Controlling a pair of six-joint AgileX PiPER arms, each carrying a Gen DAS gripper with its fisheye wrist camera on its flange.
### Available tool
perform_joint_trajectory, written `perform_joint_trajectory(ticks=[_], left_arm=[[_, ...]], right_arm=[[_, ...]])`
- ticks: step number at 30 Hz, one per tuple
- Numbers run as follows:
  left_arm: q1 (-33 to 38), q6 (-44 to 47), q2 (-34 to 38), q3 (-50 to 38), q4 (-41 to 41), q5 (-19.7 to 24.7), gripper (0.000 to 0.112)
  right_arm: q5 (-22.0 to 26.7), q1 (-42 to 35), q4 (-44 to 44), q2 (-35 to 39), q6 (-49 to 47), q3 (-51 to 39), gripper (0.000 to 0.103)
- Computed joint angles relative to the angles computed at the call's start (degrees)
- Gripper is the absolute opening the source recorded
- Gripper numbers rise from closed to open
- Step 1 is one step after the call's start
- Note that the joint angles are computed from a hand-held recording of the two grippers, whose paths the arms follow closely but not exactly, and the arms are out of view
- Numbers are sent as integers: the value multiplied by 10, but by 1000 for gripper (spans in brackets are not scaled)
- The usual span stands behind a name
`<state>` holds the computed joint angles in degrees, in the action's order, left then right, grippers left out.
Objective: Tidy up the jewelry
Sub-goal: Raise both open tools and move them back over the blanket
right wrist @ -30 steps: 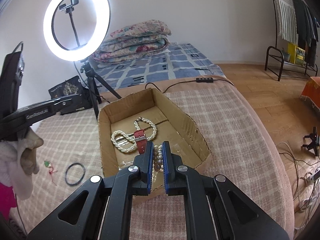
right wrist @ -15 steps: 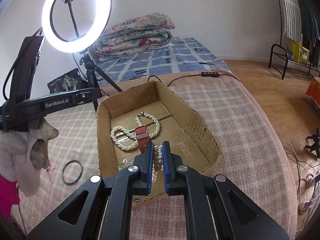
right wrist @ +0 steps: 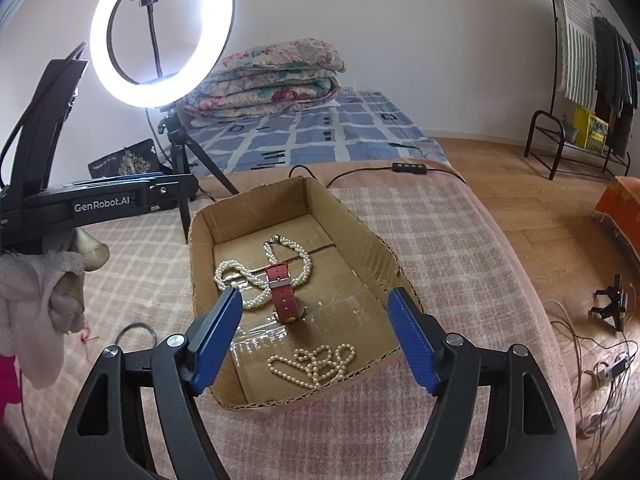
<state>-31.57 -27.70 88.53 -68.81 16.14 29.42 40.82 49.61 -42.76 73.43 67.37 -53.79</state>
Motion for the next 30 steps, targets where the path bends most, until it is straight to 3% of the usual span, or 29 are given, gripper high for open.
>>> perform_joint_trajectory(ticks=[8,14,18,24,30], left_arm=[[2,4,-57,22,7,21,59],[6,10,-133,44,18,55,59],[20,21,-190,64,16,78,59],[71,79,-275,99,-19,114,59],[168,217,-366,146,-117,164,59]], right_arm=[[93,67,-49,10,37,-35,79],[165,132,-86,20,65,-64,79],[189,156,-86,20,72,-79,79],[168,168,-65,5,104,-76,79],[172,182,-12,19,59,-100,79]])
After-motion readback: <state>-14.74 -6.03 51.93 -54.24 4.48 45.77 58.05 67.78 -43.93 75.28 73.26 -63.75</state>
